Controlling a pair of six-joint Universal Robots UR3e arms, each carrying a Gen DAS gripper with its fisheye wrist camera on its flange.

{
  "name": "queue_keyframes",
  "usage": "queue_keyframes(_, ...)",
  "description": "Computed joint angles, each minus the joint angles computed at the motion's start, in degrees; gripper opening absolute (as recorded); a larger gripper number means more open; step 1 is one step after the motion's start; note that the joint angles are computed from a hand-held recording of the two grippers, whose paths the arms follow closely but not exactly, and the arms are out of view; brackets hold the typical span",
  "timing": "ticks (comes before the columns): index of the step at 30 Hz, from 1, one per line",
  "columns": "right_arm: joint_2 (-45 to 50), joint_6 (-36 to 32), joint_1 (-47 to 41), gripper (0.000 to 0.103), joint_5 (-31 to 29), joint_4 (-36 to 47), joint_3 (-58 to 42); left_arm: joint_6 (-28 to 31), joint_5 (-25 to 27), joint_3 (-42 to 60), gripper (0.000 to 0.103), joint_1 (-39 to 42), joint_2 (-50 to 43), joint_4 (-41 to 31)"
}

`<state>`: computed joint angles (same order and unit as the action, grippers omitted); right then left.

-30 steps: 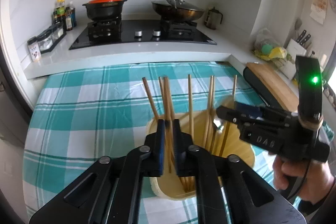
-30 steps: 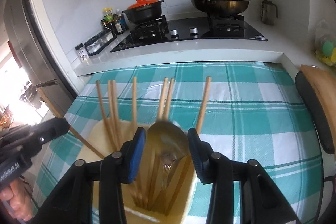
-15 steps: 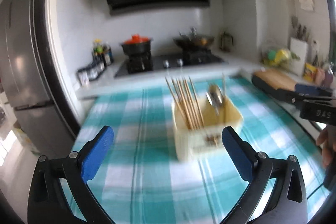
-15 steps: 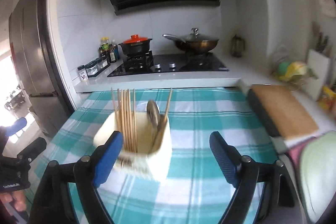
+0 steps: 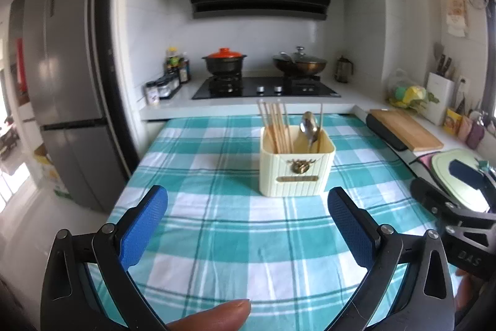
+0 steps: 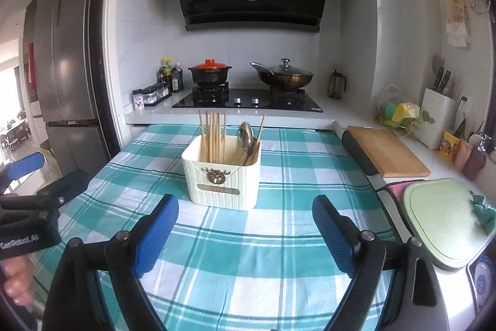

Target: Organize utensils

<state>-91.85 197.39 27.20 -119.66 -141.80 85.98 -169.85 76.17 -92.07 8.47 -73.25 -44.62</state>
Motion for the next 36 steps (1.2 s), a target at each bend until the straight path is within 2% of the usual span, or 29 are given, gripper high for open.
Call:
queue_keyframes(4, -0.8, 1.8, 3.3, 0.090, -3.1, 1.1, 0.4, 0.3, 1.0, -1.4, 0.103, 1.1, 3.2, -1.1)
queue_keyframes(8, -0.9, 2.5, 5.8, 0.090, -5.7, 2.7, -0.6, 1.6, -0.5, -1.6, 0.103, 2.4, 5.6, -4.2)
queue_keyframes(16, -0.9, 3.8, 8.0, 0.090, -8.1, 5.3, -2.9, 3.1, -1.0, -1.5, 0.103, 2.7, 8.0, -6.6)
queue_keyframes(36, -0.1, 4.8, 9.5, 0.090, -8.4, 5.8, -2.6, 2.9, 2.4, -2.0, 0.103, 0.4, 7.0, -6.2)
